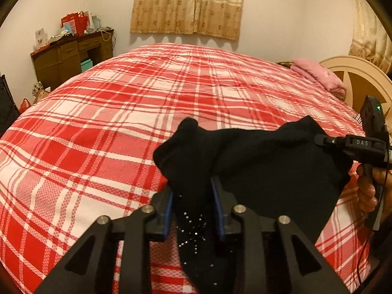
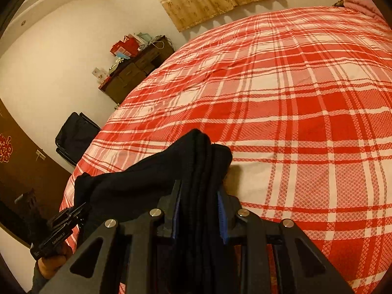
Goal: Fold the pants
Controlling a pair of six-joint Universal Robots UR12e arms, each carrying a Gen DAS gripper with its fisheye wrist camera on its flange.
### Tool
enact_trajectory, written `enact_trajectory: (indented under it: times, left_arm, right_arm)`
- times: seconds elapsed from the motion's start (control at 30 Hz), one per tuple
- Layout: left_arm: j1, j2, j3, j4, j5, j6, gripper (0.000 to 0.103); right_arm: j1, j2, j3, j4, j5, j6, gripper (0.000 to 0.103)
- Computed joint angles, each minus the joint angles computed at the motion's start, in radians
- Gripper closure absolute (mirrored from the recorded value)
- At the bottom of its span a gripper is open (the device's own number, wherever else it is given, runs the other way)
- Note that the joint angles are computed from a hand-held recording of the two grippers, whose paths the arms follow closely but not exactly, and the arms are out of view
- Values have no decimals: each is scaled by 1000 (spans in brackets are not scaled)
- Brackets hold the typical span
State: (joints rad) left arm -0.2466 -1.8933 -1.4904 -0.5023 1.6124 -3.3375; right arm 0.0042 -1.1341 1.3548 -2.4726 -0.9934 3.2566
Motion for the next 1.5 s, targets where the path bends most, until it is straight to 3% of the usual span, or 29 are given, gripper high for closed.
enact_trajectory:
  times: [0.07,0.17,0.33,0.8,1.03,1.2,1.37,1.5]
  left_arm:
    - [-6,-2,3,-13,38,0,48]
    - [-9,-1,1,-28,73,-7,33]
    - [-6,5,-7,-38,69,-17,28]
    - [-1,17,-26,-44,70,-43,16]
    - [-3,28,-32,-61,83,-30,12]
    - [-1,36,-39,-78,92,-34,9]
    - [-14,63,-53,-78,144,-17,9]
    - [-23,95,-78,-45,166,6,9]
  right_arm:
    - [3,0,-3,11,-18,-10,74]
    - [5,-1,-8,27,-37,-16,69]
    - [4,-4,-4,38,-62,-15,62]
    - [19,-20,10,35,-156,-47,55]
    - [10,-43,44,-18,-182,-22,51]
    - [7,-52,51,7,-189,-27,50]
    - [19,-98,97,-87,-303,7,50]
    - [21,-155,147,-123,-346,37,50]
